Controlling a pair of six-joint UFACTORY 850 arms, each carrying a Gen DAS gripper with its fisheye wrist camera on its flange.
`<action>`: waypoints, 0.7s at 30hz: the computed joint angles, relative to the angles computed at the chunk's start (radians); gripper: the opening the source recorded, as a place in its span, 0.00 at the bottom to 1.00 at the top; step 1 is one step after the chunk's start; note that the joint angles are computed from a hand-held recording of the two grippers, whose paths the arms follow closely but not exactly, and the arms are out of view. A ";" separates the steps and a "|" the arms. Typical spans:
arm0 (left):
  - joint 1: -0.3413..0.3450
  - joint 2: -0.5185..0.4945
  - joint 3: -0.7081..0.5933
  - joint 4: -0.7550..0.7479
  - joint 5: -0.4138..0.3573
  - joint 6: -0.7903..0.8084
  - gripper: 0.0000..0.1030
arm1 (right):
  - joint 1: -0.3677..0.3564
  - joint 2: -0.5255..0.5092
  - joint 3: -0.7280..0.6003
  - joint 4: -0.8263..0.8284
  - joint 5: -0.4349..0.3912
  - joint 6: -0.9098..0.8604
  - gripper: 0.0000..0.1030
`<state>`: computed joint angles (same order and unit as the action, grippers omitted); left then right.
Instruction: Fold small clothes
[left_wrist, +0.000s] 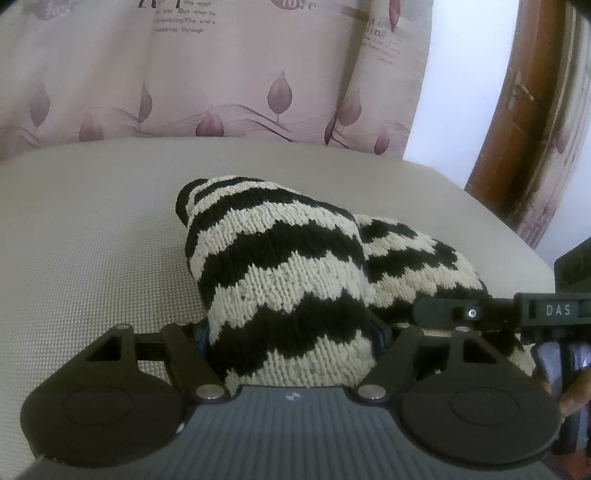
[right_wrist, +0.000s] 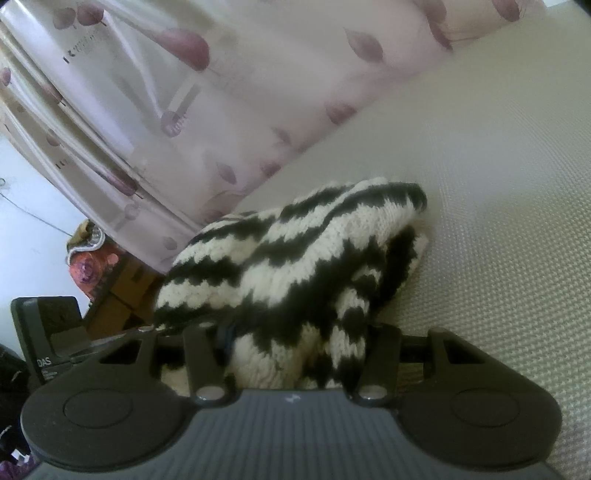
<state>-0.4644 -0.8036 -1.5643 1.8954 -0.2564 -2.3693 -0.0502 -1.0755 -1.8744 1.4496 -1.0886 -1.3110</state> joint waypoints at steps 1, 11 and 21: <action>-0.001 -0.001 0.001 0.007 -0.004 -0.008 0.74 | 0.002 0.007 0.008 -0.004 0.017 -0.017 0.52; -0.009 -0.002 0.029 0.158 -0.053 -0.195 0.81 | 0.014 0.071 0.119 0.063 0.116 -0.208 0.60; -0.044 -0.002 0.054 0.141 -0.203 -0.181 0.97 | 0.034 0.146 0.250 0.224 0.215 -0.440 0.70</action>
<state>-0.5084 -0.8061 -1.5098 2.0365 -0.4592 -2.5498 -0.0164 -0.9292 -1.6242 1.6734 -0.8734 -1.7506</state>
